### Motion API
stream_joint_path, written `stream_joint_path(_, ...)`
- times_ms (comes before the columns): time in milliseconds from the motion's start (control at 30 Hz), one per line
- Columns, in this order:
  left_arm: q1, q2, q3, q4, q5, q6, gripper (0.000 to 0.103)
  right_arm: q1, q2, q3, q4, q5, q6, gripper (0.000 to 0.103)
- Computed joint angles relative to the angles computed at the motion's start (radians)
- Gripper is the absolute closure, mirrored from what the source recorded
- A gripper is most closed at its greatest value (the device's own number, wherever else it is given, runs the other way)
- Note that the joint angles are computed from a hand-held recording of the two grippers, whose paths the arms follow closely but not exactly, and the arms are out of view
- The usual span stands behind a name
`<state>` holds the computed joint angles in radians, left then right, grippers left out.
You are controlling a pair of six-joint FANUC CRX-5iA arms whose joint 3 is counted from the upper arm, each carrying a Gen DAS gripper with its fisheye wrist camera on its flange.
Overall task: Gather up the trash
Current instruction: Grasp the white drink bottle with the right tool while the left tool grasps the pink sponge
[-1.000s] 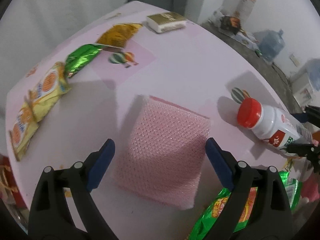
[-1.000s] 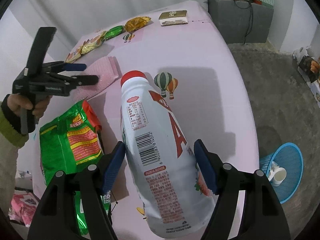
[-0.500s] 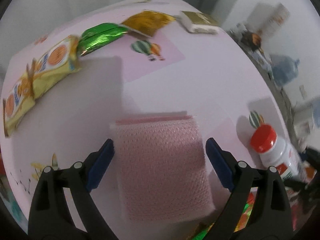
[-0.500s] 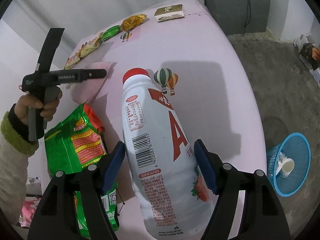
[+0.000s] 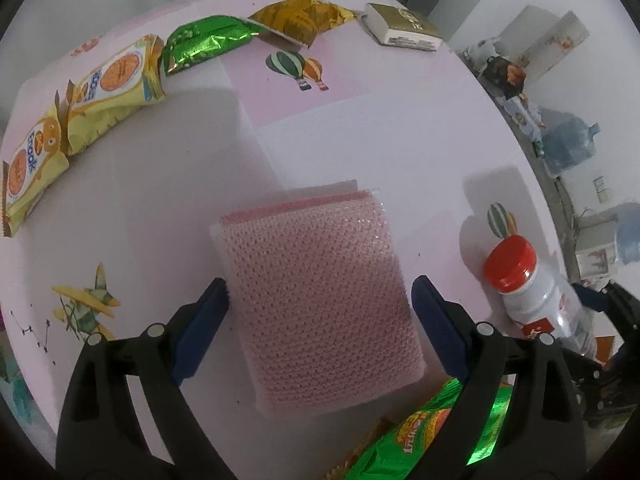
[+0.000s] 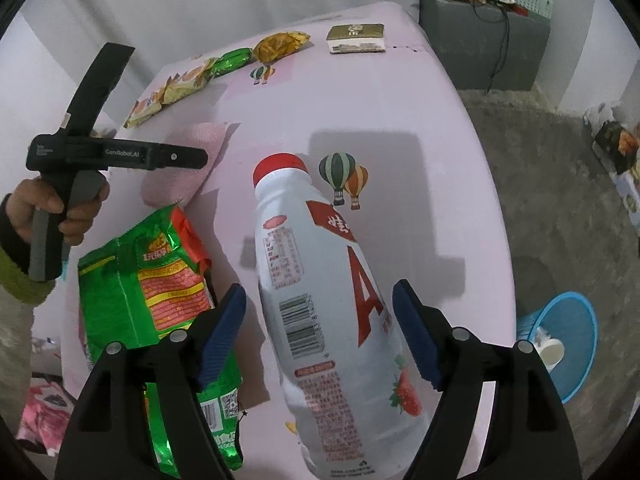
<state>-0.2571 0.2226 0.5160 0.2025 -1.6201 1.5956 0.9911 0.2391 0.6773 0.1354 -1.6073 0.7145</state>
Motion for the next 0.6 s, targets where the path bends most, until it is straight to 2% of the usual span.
stream_joint_path(167,-0.012,0.017,0.023,-0.030,-0.005,0.041,0.015,0.012,0.035,0.027,0.041,-0.040,0.038,0.029)
stream_joint_path(367,-0.029,0.034,0.060,-0.079,-0.039,0.028,0.015,0.005,0.022,0.005,0.026,-0.020,0.036,0.029)
stream_joint_path(600,-0.043,0.025,0.058,-0.108,-0.045,0.015,0.017,0.010,0.048,0.038,0.022,-0.048,0.054,0.030)
